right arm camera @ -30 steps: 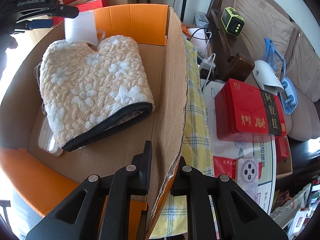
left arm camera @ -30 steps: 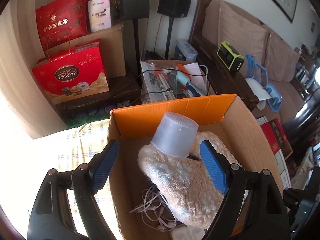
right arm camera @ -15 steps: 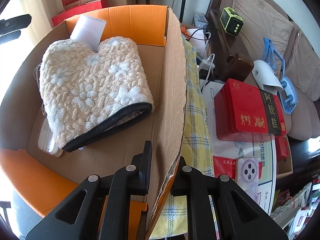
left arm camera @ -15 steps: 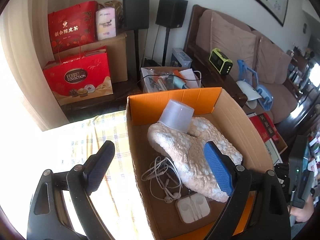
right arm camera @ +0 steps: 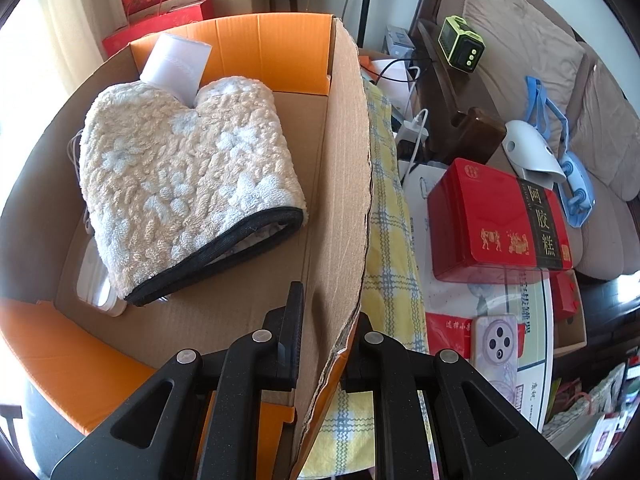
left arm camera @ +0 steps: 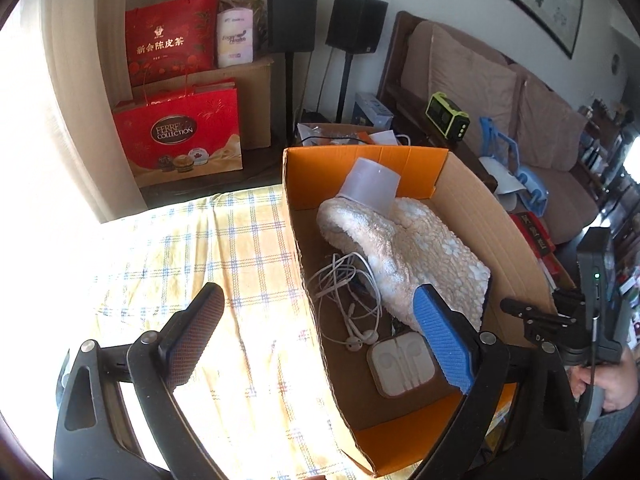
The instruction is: Organize objects
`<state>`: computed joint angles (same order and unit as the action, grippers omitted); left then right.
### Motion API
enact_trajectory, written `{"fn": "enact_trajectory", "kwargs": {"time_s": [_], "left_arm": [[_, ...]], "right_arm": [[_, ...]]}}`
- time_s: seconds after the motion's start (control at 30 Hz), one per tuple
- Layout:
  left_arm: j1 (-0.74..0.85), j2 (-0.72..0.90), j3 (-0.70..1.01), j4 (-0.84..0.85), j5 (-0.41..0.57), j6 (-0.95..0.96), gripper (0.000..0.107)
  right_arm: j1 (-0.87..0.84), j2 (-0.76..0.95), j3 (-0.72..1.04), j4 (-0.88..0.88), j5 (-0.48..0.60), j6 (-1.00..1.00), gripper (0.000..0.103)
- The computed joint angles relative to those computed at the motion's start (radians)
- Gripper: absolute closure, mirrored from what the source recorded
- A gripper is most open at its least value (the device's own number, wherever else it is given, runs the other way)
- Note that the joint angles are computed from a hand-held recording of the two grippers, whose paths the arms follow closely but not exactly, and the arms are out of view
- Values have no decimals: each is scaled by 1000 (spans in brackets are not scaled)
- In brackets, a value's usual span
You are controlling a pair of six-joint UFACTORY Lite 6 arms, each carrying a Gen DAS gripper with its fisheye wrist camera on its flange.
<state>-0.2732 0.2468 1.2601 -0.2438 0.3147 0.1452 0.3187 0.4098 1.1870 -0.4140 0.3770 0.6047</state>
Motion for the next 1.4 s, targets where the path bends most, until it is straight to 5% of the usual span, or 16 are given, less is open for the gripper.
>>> {"fn": "enact_trajectory", "kwargs": {"time_s": [0.3, 0.43, 0.83, 1.0, 1.17, 1.4], "left_arm": [[23, -137, -190, -37, -83, 3, 4], [15, -159, -239, 158, -110, -194, 4], [47, -216, -350, -35, -118, -49, 4], [44, -223, -369, 168, -132, -259, 4], [62, -256, -392, 72, -122, -168, 4], [65, -293, -417, 138, -111, -237, 4]], "right_arm": [[1, -8, -15, -27, -17, 39, 89], [-2, -14, -26, -32, -29, 47, 89], [-5, -24, -43, -41, -47, 66, 89], [1, -39, -64, -100, -64, 142, 88], [12, -87, -112, -178, -82, 247, 43], [96, -202, -171, -401, -21, 501, 36]]}}
